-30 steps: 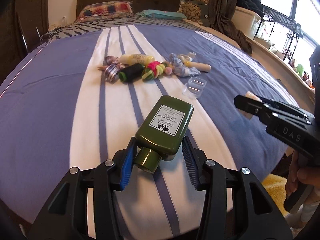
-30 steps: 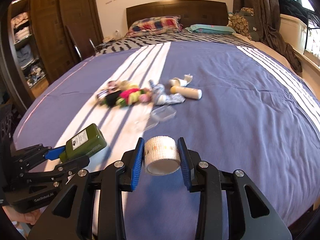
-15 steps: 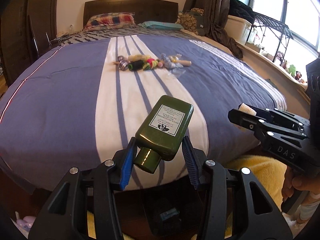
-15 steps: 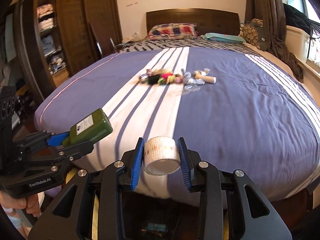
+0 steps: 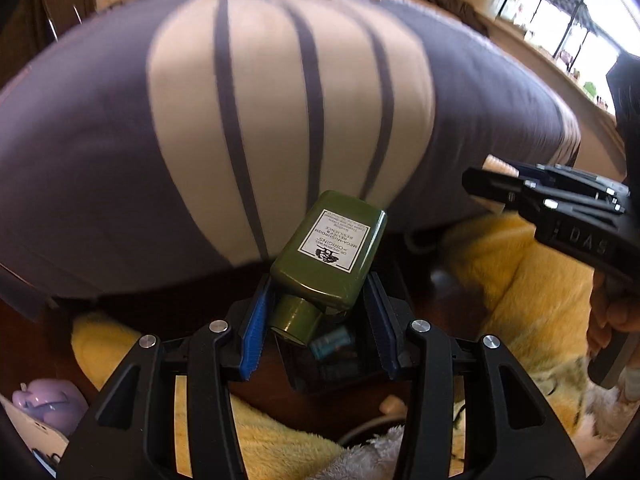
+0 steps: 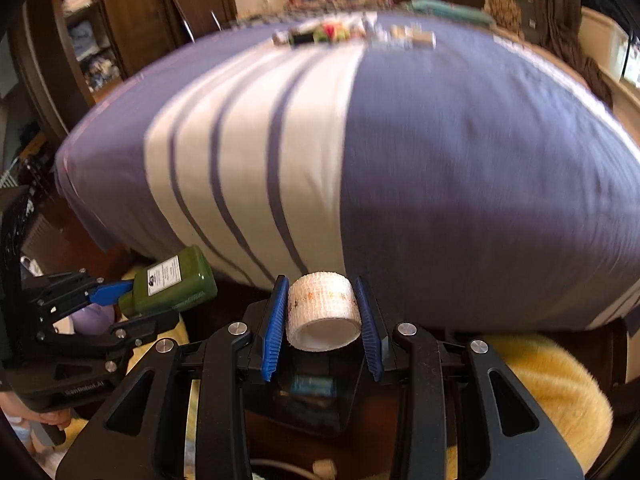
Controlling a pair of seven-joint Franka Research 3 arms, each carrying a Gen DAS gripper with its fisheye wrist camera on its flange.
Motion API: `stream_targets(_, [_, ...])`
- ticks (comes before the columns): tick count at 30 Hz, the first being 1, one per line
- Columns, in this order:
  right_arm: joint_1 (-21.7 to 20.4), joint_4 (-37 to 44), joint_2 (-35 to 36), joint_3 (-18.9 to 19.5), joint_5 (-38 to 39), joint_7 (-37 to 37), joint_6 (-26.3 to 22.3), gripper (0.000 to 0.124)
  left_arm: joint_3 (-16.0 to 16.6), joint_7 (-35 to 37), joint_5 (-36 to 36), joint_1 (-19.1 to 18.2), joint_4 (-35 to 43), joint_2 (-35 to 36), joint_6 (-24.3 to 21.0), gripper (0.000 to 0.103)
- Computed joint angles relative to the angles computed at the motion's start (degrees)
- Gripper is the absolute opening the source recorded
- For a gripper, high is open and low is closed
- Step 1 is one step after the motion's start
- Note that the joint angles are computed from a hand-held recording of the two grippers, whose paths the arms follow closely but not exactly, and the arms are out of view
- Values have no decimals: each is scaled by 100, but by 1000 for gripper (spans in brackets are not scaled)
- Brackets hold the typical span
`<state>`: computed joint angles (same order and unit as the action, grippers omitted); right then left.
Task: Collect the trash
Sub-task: 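Carry both items down over the bin and open both tools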
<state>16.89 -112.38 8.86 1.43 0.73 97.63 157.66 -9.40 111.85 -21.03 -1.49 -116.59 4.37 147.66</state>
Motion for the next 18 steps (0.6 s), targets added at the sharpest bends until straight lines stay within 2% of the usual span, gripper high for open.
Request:
stream_targets(11, [-72,306,734,27,551,-178,-679,35,-178,-385,445,85,553,990,-851,44])
stream_targets(18, [-112,571,1026,75,909,-353,-927,39,-288,-549,462,213,914,1335,-1172,46])
